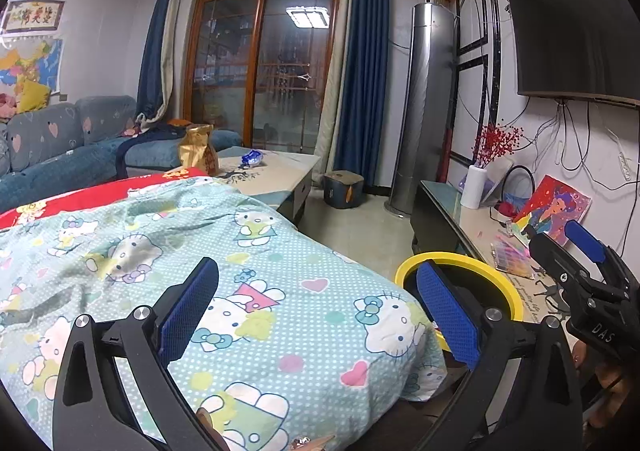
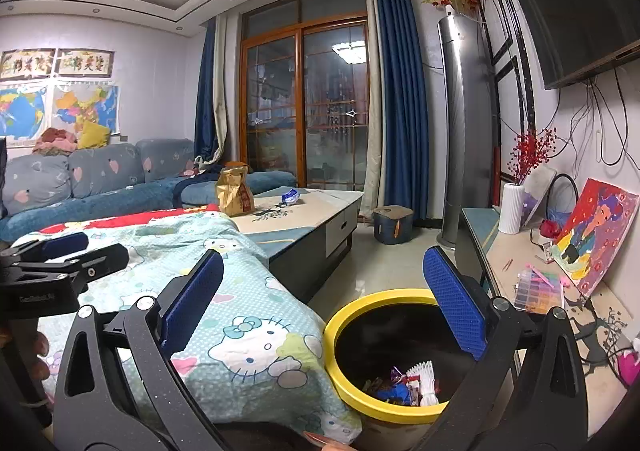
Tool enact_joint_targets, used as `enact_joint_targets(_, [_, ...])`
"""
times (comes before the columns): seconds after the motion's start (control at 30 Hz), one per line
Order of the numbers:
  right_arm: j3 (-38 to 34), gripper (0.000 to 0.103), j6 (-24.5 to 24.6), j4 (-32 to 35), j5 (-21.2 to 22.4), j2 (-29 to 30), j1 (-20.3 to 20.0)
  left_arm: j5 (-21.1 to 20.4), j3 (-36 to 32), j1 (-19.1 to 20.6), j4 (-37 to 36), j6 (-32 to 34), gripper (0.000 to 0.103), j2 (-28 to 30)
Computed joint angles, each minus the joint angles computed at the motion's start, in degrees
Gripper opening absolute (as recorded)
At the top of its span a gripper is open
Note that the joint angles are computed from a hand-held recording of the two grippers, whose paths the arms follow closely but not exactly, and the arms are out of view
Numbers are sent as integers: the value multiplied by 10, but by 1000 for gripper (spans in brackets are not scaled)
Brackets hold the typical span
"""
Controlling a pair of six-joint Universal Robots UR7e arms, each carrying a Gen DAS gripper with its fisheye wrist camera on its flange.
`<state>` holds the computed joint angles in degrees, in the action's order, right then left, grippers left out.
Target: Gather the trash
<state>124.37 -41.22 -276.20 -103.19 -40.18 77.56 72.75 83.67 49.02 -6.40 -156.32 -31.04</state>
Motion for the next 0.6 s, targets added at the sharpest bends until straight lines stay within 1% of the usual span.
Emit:
enact_joint_targets(0.17, [-4, 92, -1, -3, -5, 9, 1, -2, 2, 2, 0, -2, 97, -1])
enact_joint_targets(0.6, [-4, 92, 8, 9, -16, 7, 0, -1, 1, 3, 1, -4, 97, 0])
